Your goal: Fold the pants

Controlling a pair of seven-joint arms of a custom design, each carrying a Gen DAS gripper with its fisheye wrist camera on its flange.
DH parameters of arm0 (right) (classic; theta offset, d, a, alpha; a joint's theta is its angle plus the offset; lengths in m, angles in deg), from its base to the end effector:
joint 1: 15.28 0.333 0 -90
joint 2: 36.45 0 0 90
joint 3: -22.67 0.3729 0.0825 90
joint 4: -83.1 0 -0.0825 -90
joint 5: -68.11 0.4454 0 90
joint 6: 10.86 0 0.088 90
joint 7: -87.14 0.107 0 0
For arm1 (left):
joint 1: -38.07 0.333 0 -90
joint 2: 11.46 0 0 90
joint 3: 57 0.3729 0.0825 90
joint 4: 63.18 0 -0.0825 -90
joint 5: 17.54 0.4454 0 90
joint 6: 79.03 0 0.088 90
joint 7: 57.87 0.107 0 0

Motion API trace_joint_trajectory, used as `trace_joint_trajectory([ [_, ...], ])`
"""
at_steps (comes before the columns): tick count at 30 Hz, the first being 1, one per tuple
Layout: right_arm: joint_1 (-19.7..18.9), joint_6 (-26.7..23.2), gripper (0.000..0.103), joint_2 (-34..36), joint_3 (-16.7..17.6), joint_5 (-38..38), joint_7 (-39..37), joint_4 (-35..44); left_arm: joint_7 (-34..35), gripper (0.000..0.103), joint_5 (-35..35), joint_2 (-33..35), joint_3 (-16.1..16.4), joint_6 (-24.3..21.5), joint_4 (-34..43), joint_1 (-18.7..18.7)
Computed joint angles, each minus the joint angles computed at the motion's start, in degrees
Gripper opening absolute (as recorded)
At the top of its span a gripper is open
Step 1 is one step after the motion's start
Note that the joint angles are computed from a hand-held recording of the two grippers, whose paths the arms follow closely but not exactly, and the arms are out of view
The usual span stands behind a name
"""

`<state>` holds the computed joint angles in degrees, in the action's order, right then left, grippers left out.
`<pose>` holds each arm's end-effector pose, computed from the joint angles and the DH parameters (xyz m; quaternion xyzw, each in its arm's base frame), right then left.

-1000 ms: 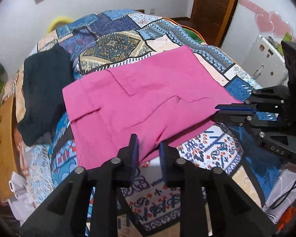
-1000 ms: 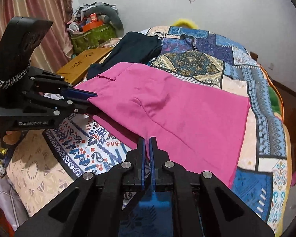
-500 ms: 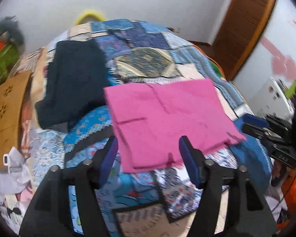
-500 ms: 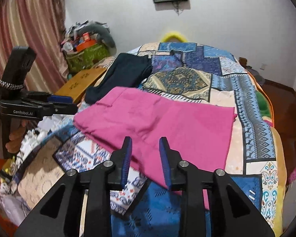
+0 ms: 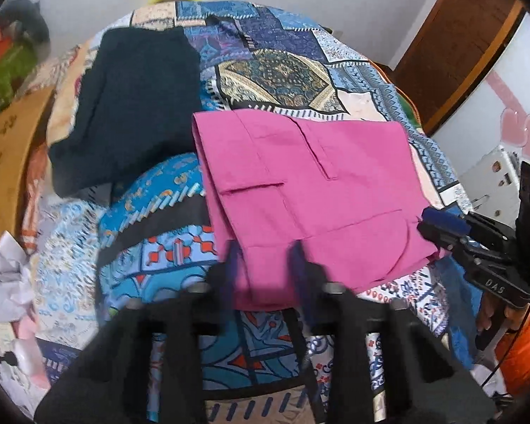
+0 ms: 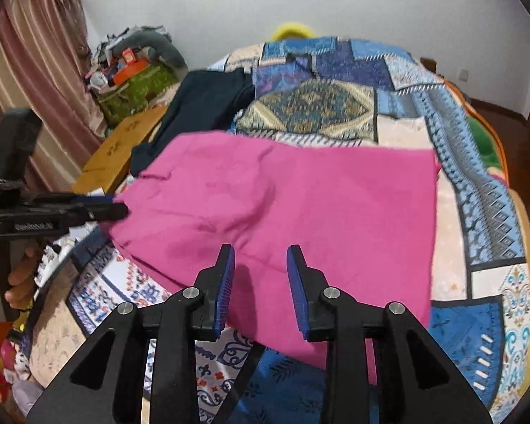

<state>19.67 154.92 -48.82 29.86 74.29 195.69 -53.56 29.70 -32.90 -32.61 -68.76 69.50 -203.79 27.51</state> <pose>0.4115 0.3680 0.5092 -0.7595 0.5458 -0.0722 0.3465 0.4627 -0.1911 0.5083 -0.6269 0.7359 -0.2414 0.0848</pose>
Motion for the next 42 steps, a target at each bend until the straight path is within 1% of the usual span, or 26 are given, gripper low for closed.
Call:
trace_joint_trajectory([
  [1, 0.4, -0.6, 0.028, 0.3, -0.3, 0.6, -0.7, 0.3, 0.4, 0.010, -0.1, -0.1, 0.2, 0.1, 0.0, -0.1],
  [2, 0.7, -1.2, 0.027, 0.8, -0.4, 1.1, -1.2, 0.5, 2.6, 0.008, -2.3, -0.3, 1.5, 0.3, -0.2, -1.3],
  [3, 0.7, -1.4, 0.027, 1.0, -0.3, 1.4, -1.5, 0.5, 3.7, 0.007, -3.2, -0.6, 1.8, 0.6, -0.4, -1.7],
  [5, 0.0, -1.1, 0.027, 0.9, 0.3, 0.6, -0.9, 0.5, 4.2, 0.007, -2.6, -1.5, 1.2, 1.7, -0.8, -1.3],
  [6, 0.3, -1.3, 0.028, 0.9, 0.1, 1.2, -1.6, 0.6, 4.0, 0.006, -2.3, -1.9, 0.9, 2.2, -0.9, -1.1],
  [10, 2.4, -0.6, 0.028, 1.0, -1.8, 7.3, -6.1, 1.2, 2.5, 0.006, -0.9, -3.1, 0.1, 3.5, -1.0, 0.2],
  [12, 2.5, -0.6, 0.031, 1.6, -1.8, 8.8, -7.1, 1.7, 2.6, 0.006, -1.0, -2.9, 0.6, 3.0, -0.8, 0.2],
  [15, 2.3, -0.7, 0.036, 2.3, -1.2, 10.0, -8.0, 1.6, 1.9, 0.006, -0.1, -2.0, 0.4, 0.7, -0.9, 0.9],
  [16, 2.0, 0.0, 0.040, 2.2, -1.0, 10.1, -7.9, 1.0, 1.9, 0.006, -0.1, -1.6, 0.5, 0.0, -1.1, 0.8],
  [18, 1.0, -0.1, 0.042, 1.7, -0.5, 8.9, -6.5, 0.4, 2.1, 0.007, -0.7, -1.0, 0.7, -0.4, -1.6, 0.5],
  [22, 0.2, -1.7, 0.042, -0.5, -1.1, 8.2, -5.2, -1.9, 2.6, 0.007, -2.4, -1.1, 1.2, 1.3, -2.7, -0.1],
  [24, -1.0, -2.8, 0.042, -1.6, -0.6, 6.1, -3.4, -2.9, 2.9, 0.008, -3.1, -1.3, 1.4, 1.7, -3.0, -0.3],
  [26, -2.9, -3.8, 0.042, -3.2, 0.3, 2.4, -0.5, -4.6, 2.3, 0.013, -2.0, -1.5, 0.6, 2.1, -3.3, 0.3],
  [30, -4.6, -6.4, 0.042, -5.4, 0.2, -1.4, 3.6, -6.5, 0.1, 0.018, 2.3, -1.9, -1.4, 2.6, -3.5, 1.9],
  [32, -5.2, -7.8, 0.042, -6.6, -0.3, -2.3, 5.3, -7.5, -1.3, 0.024, 4.5, -2.1, -2.2, 2.8, -3.6, 2.6],
  [33, -5.4, -8.2, 0.039, -7.1, -0.5, -2.6, 6.0, -8.0, -1.7, 0.026, 5.2, -2.1, -2.2, 2.8, -3.7, 2.7],
  [34, -4.4, -8.1, 0.039, -7.6, -1.7, -1.3, 5.1, -8.5, -2.4, 0.030, 6.3, -2.3, -2.5, 2.7, -3.7, 3.0],
  [35, -4.2, -8.3, 0.039, -8.0, -2.2, -0.9, 5.0, -8.8, -2.7, 0.034, 6.9, -2.4, -2.5, 2.6, -3.7, 3.1],
  [36, -5.1, -9.1, 0.039, -8.5, -1.4, -2.2, 6.2, -8.9, -3.2, 0.036, 7.5, -2.4, -2.5, 2.3, -3.6, 3.3],
  [38, -5.4, -10.4, 0.039, -9.1, -1.3, -3.6, 6.2, -8.8, -3.8, 0.044, 8.1, -2.5, -2.1, 1.6, -3.2, 3.6],
  [40, -5.7, -11.8, 0.042, -9.7, -1.0, -4.8, 6.5, -8.5, -4.0, 0.045, 7.8, -2.5, -1.4, 1.2, -2.5, 3.5],
  [42, -5.7, -11.8, 0.042, -10.6, -1.2, -5.3, 6.3, -8.5, -5.0, 0.047, 8.3, -2.2, -1.3, 1.4, -1.6, 4.3],
])
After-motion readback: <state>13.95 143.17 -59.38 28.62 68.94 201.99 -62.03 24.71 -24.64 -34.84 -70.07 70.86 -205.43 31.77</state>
